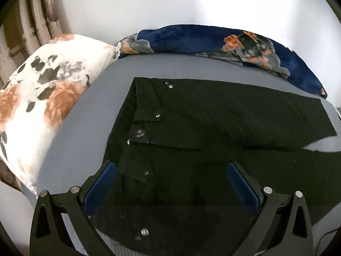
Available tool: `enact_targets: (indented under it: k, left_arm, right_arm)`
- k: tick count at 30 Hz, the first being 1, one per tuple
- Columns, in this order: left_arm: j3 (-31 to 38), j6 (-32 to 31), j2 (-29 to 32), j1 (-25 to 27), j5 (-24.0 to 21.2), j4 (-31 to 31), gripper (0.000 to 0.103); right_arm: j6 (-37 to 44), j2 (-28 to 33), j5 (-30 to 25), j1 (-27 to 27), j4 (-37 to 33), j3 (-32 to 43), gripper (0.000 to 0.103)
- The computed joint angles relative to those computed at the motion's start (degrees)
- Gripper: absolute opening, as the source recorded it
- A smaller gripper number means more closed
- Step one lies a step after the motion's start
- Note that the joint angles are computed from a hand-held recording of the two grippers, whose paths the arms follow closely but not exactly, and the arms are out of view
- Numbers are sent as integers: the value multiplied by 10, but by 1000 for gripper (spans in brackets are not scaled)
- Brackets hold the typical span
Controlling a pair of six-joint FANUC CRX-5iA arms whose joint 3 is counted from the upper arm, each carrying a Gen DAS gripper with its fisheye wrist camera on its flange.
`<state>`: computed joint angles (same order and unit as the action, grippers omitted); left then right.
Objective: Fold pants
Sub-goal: 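Grasp the trousers' waistband with both grippers and lift it up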
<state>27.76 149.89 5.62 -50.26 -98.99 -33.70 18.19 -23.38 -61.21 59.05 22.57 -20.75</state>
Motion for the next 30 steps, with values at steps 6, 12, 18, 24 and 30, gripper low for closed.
enact_targets:
  k: [6,12,18,24,30]
  left_arm:
    - [-69,-37,-46,91,87,49,88]
    - [-204,-104,-124,265,265,186,73]
    - [-327,-250,-154,416,396,375,70]
    - [-398,-369,-147,475,460,523,59]
    - [-400,-419,-122,486,474,575,47]
  right_arm:
    - [78,91,-14,-48,-57,78,97]
    - [178,160,27,-108,-127,152,99]
    - [270,210,80,-170,-238,218,99]
    - [336,269,89,-185,-255,276,99]
    - [386,329,81,-193,-281,338,99]
